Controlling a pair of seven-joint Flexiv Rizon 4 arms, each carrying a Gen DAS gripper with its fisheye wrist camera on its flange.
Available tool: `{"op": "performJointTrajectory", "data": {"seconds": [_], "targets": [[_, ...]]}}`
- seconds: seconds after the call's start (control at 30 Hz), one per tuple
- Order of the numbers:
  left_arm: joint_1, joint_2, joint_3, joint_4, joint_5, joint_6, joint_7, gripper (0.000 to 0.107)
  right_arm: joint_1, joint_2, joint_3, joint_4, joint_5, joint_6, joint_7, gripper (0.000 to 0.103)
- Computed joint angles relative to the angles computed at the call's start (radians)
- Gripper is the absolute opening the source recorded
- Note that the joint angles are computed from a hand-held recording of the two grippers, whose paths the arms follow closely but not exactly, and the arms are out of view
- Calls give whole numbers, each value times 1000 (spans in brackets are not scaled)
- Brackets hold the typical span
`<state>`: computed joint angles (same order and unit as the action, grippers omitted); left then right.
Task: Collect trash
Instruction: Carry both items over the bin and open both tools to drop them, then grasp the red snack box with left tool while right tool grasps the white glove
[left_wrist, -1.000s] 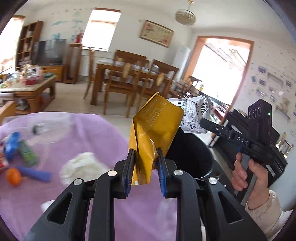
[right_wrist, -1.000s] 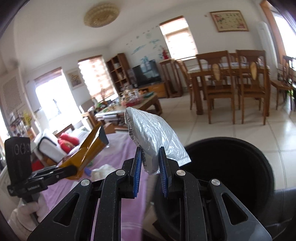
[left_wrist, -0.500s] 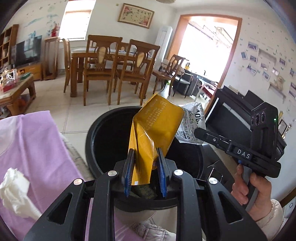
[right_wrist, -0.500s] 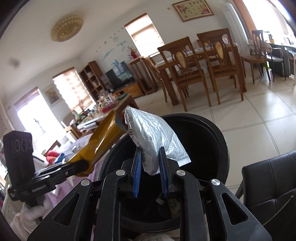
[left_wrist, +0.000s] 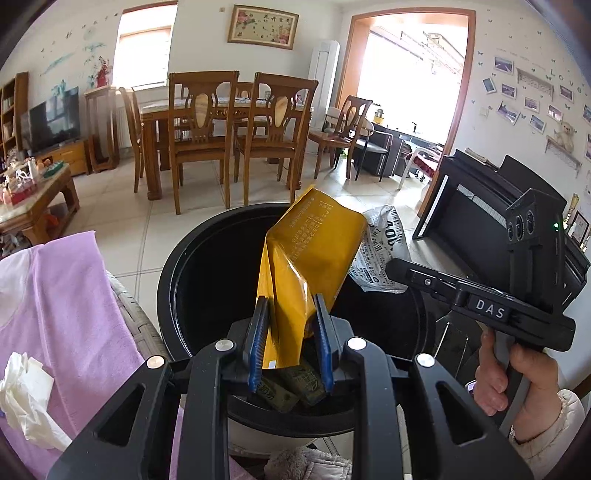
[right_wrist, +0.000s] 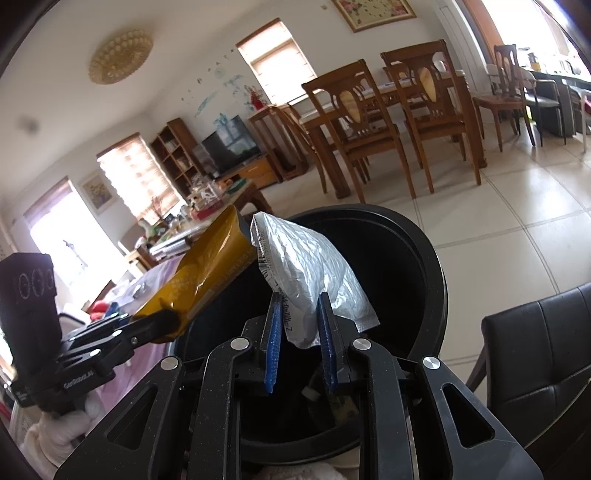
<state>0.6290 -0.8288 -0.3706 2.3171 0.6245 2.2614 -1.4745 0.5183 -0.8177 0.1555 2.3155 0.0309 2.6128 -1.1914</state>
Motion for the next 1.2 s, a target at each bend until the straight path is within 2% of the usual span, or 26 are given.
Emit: {"op": "performJointTrajectory", "data": {"seconds": [0.17, 0.2, 0.27, 0.3, 0.33, 0.43, 0.53, 0.63, 0.77, 0.83, 1.03, 1.2], "targets": [[-56, 26, 48, 16, -35, 24, 8, 27, 10, 3, 1, -4, 9, -10, 3, 29], [-74, 31, 63, 19, -45, 35, 13, 31, 18, 6, -1, -4, 19, -12, -3, 30], [-119, 42, 100, 27, -77, 66, 18, 52, 40, 8, -4, -4, 46, 1, -17, 51], [-144, 44, 126, 35, -94, 103, 21, 71, 45, 5, -1, -4, 56, 19, -21, 54], [-159, 43, 145, 42, -100, 141, 20, 77, 52, 3, 0, -4, 64, 36, -26, 55], [-174, 54, 176, 54, -89, 182, 12, 78, 69, 5, -1, -3, 80, 58, -45, 55], [-186, 71, 204, 71, -87, 202, 6, 80, 79, -1, 8, -5, 93, 84, -48, 76], [-189, 80, 230, 89, -80, 241, 1, 89, 98, -2, 10, -12, 109, 92, -51, 80], [-157, 97, 245, 105, -43, 248, -15, 92, 141, 11, 5, -28, 151, 59, -67, 94], [-134, 101, 253, 110, -24, 252, -24, 93, 176, 22, -4, -46, 190, 31, -84, 97], [-4, 109, 269, 119, 71, 254, -75, 93, 311, 50, -47, -135, 323, -110, -163, 98], [109, 115, 297, 113, 149, 270, -124, 93, 342, 47, -34, -198, 276, -200, -172, 98]]}}
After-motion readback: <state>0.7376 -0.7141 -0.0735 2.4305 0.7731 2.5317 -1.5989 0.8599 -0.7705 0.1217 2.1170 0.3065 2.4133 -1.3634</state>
